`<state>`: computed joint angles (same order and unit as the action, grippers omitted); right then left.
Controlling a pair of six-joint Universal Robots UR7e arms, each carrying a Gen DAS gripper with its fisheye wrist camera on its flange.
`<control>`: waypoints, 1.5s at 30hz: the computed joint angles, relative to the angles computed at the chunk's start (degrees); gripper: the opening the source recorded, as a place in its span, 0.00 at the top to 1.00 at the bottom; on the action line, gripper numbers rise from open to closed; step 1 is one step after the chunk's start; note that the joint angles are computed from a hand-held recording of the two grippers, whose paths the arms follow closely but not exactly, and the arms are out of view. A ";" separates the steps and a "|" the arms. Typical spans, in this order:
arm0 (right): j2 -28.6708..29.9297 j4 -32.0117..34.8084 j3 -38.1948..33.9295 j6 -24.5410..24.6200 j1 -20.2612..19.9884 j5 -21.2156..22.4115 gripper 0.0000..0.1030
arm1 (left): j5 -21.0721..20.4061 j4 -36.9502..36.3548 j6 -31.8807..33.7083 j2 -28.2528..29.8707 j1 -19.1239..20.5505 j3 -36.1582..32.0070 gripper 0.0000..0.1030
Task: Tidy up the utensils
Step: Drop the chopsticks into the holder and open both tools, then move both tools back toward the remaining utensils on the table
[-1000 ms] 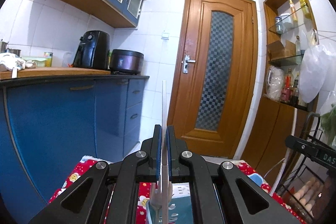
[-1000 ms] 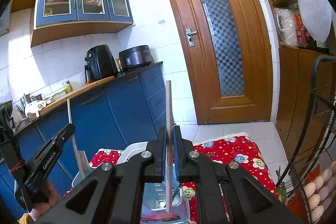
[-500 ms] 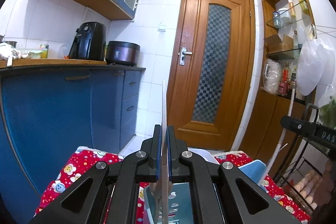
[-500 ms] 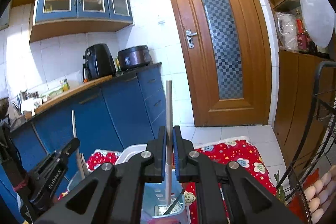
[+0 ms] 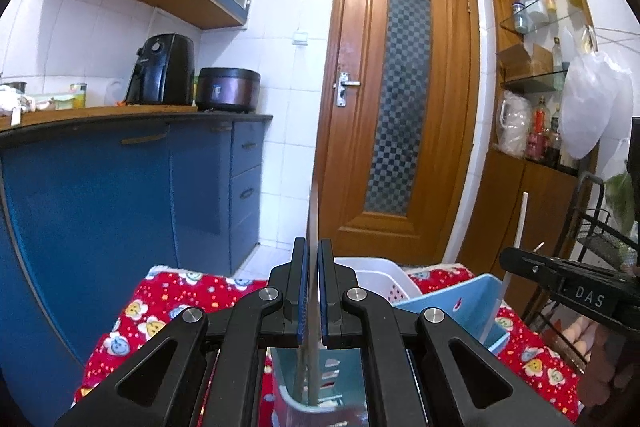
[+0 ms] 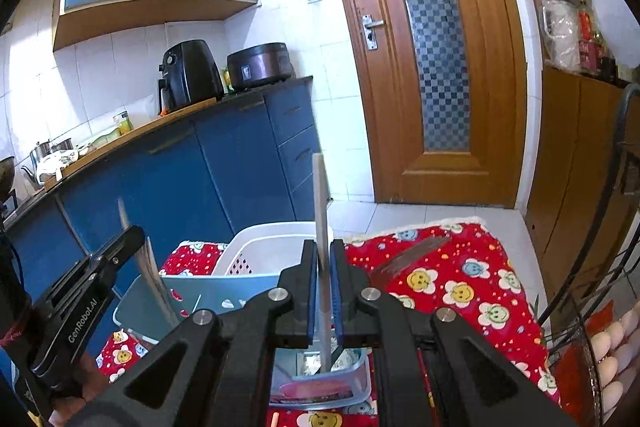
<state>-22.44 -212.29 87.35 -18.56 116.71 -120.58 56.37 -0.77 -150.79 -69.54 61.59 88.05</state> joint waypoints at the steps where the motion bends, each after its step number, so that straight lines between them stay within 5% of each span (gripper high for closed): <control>1: -0.10 0.18 0.15 0.32 -0.02 0.09 0.84 | -0.19 0.35 -0.31 0.04 0.00 -0.08 0.96; 11: -2.61 -2.76 4.29 1.95 0.37 1.88 0.72 | -2.21 6.19 -5.16 -0.61 -0.80 -0.64 0.92; 18: -4.62 -5.92 7.83 2.65 1.23 1.81 0.68 | -3.25 7.84 -6.55 -2.89 -2.32 1.21 0.75; 45: -8.61 -5.43 22.19 11.06 3.56 -0.26 0.68 | -11.98 21.98 -18.18 -9.98 -10.02 9.73 0.72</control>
